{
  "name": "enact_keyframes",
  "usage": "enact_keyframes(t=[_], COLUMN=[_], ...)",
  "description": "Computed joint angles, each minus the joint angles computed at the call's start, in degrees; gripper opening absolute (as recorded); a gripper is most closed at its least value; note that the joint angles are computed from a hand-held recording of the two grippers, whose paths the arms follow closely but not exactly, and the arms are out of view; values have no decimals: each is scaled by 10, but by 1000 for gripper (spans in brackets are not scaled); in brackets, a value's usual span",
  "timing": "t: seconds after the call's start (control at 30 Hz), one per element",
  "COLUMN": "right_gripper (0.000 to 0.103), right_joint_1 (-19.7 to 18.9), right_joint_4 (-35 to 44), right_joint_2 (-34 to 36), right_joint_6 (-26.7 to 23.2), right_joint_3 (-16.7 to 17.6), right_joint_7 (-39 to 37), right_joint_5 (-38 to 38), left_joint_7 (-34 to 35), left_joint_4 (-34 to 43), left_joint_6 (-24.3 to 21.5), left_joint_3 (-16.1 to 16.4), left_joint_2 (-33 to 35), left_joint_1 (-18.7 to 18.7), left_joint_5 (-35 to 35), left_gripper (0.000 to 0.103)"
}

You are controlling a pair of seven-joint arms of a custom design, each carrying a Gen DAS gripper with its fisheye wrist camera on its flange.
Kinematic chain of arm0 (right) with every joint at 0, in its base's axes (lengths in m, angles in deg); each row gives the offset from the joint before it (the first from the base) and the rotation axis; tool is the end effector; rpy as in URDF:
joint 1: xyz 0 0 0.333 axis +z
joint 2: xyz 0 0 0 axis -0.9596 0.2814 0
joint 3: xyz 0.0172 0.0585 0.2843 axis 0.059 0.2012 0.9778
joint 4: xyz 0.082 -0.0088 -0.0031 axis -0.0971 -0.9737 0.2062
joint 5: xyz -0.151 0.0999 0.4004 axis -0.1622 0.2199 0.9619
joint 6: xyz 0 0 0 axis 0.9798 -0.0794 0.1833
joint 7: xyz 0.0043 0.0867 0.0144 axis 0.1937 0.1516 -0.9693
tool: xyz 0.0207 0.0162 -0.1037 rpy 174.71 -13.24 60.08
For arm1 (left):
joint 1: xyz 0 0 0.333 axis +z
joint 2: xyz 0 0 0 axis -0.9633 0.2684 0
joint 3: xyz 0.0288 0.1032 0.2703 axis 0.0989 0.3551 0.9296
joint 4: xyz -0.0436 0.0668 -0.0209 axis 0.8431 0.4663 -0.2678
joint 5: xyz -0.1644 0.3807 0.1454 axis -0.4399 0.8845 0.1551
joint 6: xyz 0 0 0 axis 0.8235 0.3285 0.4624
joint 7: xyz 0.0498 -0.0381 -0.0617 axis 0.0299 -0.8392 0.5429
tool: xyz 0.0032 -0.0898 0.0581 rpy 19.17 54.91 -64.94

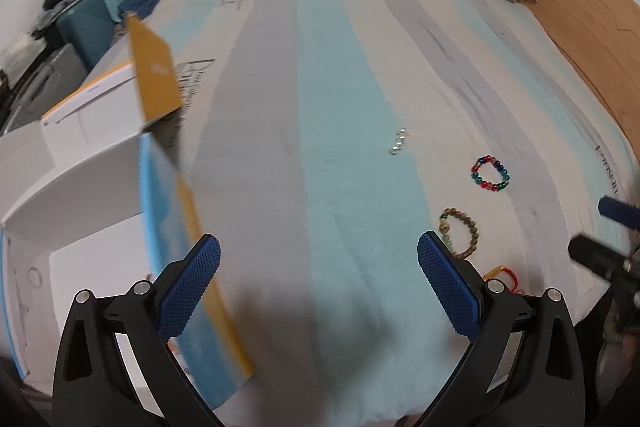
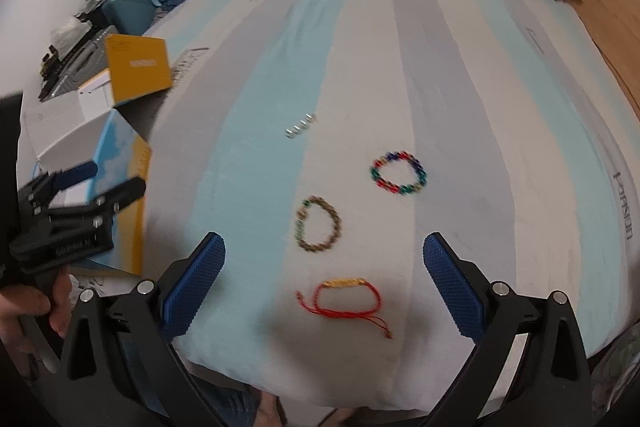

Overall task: Organize jewelry
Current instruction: 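Withdraw both tools from the box back over the bed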

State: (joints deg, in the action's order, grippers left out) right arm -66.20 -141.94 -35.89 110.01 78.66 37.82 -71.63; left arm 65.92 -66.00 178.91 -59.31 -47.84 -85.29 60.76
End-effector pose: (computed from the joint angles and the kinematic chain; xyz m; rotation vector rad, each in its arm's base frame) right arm 0.5186 0.0653 0.5411 -2.2093 1.4502 -0.2821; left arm 0.4685 -0.2060 0.5337 -2.0762 1.6665 -0.4771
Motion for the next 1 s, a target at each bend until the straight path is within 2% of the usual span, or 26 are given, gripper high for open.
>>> enact_keyframes(t=[0.37, 0.63, 0.73, 0.8, 0.9, 1.0], right_gripper=[95, 95, 95, 88, 86, 80], right_joint_1=[-30, -41, -41, -38, -37, -36], right_joint_4=[-30, -46, -52, -51, -47, -46], right_joint_2=[36, 74, 84, 92, 103, 111], right_joint_6=[28, 55, 65, 64, 59, 55], right_joint_3=[-8, -7, -6, -8, -10, -9], right_joint_7=[2, 9, 6, 0, -6, -11], right_joint_5=[-34, -57, -65, -62, -55, -55], left_joint_7=[8, 36, 42, 41, 38, 34], left_joint_4=[121, 199, 225, 237, 256, 272], left_joint_6=[64, 104, 106, 106, 106, 99], left_joint_3=[-4, 10, 14, 17, 21, 25], left_joint_2=[170, 286, 321, 339, 364, 386], left_joint_1=[7, 3, 0, -1, -4, -8], left_joint_5=[36, 35, 38, 41, 47, 58], left_gripper=[97, 97, 97, 97, 97, 97])
